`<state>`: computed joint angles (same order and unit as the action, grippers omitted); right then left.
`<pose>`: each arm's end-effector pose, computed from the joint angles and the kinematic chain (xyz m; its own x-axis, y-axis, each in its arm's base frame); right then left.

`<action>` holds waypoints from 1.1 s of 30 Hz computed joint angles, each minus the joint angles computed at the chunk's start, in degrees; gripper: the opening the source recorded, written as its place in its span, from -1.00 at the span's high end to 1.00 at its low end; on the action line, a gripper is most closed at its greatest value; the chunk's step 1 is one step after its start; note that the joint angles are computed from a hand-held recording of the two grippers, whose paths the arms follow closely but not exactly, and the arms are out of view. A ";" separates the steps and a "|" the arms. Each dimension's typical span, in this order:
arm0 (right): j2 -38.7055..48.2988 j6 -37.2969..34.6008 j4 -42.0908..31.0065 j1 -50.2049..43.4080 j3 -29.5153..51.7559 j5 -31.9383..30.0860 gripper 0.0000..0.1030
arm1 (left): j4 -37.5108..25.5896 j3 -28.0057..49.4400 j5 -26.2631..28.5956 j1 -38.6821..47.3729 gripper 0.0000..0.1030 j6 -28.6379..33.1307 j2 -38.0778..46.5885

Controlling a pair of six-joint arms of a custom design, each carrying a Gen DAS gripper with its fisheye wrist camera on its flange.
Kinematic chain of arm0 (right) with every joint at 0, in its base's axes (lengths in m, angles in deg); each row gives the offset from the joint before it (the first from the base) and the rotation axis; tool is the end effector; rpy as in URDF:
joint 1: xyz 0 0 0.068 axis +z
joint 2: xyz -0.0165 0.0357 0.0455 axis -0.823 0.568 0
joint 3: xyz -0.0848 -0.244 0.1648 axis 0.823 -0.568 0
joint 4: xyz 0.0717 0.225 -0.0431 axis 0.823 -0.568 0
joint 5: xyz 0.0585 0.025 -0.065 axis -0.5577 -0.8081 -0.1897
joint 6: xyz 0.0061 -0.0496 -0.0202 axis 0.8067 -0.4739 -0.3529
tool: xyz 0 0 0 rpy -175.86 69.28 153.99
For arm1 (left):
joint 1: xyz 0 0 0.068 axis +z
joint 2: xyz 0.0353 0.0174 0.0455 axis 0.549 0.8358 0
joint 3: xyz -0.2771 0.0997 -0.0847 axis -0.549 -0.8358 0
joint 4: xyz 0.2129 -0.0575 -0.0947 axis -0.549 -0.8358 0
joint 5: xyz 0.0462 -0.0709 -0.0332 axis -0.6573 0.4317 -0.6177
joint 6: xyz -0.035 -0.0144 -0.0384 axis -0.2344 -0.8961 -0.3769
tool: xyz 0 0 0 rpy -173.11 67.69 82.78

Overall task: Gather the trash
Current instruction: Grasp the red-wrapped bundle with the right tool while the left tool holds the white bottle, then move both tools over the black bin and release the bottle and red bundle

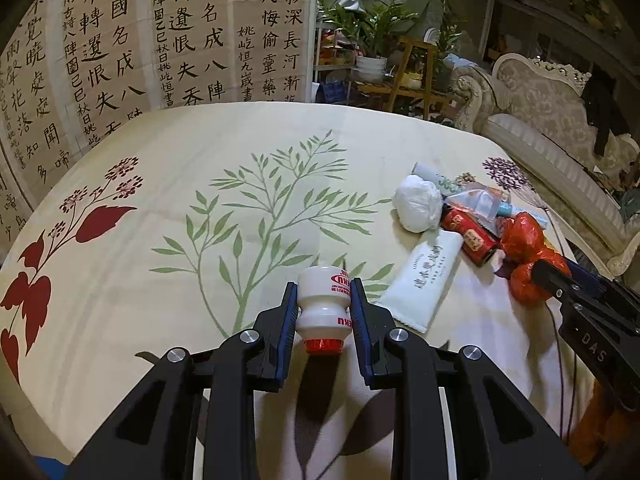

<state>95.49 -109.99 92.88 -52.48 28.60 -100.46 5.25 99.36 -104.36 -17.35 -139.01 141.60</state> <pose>0.3182 0.0347 0.0374 -0.4719 -0.4919 -0.7316 -0.7363 0.6764 0.0201 0.1996 -0.2051 0.0467 -0.5152 -0.5227 -0.6792 -0.6682 0.7413 -0.0636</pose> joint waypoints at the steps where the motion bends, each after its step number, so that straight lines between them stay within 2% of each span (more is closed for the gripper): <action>1: -0.47 -0.21 -0.08 -0.70 -0.30 -0.77 0.36 | -0.40 0.50 -0.28 -0.26 0.48 0.11 -0.03; 9: -4.77 -1.59 0.10 -8.67 -1.87 -6.37 0.37 | -1.77 6.59 -2.07 -1.52 0.48 4.64 0.80; 14: -4.43 -0.33 -2.04 -14.51 2.10 -7.43 0.37 | -0.96 13.38 -3.25 -1.60 0.48 12.48 2.57; 25: 3.28 5.27 -6.17 -23.78 17.73 -4.96 0.37 | 2.29 34.35 -2.73 -0.19 0.48 34.44 10.77; 33: 9.15 7.19 -9.85 -25.88 26.89 -3.46 0.37 | -1.11 50.80 1.31 1.60 0.48 43.25 19.40</action>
